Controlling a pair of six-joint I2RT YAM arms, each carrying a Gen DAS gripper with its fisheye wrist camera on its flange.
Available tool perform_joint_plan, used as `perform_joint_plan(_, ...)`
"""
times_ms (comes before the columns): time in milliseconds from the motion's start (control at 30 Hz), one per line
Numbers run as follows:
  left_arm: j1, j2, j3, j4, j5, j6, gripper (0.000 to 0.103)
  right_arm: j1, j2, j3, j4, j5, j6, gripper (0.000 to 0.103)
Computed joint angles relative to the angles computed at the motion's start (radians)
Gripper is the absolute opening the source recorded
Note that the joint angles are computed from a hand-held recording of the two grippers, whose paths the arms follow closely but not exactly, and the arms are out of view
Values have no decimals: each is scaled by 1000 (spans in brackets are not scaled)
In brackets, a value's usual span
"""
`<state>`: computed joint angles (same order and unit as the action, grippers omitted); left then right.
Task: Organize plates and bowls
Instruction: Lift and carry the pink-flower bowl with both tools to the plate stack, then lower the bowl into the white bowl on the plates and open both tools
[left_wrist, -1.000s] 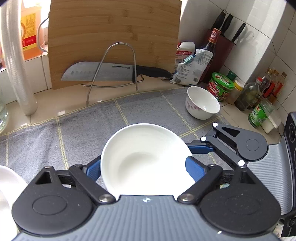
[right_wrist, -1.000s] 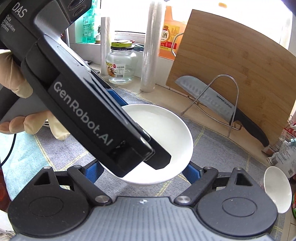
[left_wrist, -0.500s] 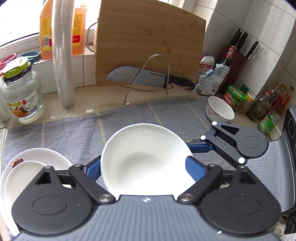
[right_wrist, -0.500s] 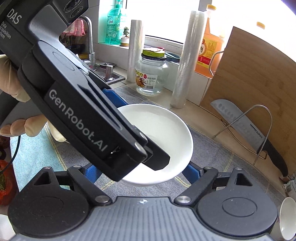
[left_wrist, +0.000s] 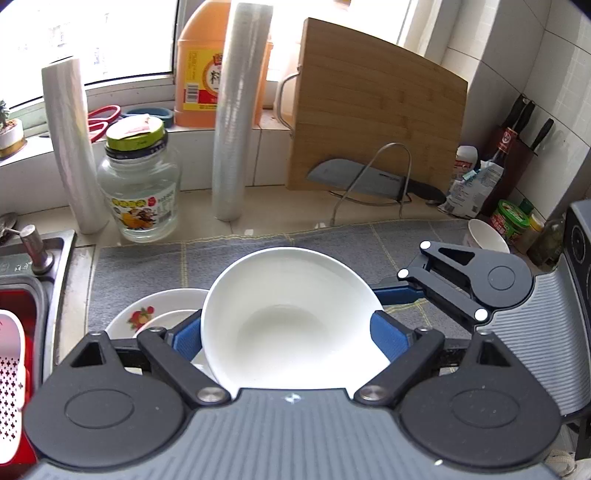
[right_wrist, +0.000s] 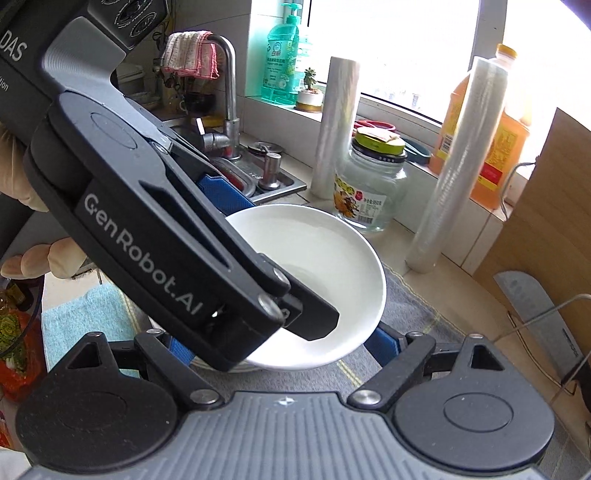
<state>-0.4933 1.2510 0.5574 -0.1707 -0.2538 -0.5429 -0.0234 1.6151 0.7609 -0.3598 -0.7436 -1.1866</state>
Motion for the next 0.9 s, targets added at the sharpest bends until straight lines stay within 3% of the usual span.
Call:
perform_joint_plan(233, 110, -100, -55, -33, 22, 48, 91, 138, 4, 3, 64, 25, 109, 92)
perform_joint_plan(467, 220, -119, -123, 18, 93, 78, 91, 239, 56, 20, 96, 74, 192, 92)
perform_joint_plan(900, 285, -69, -159, 88, 180, 104, 91, 266, 93, 33, 92, 125, 191, 92)
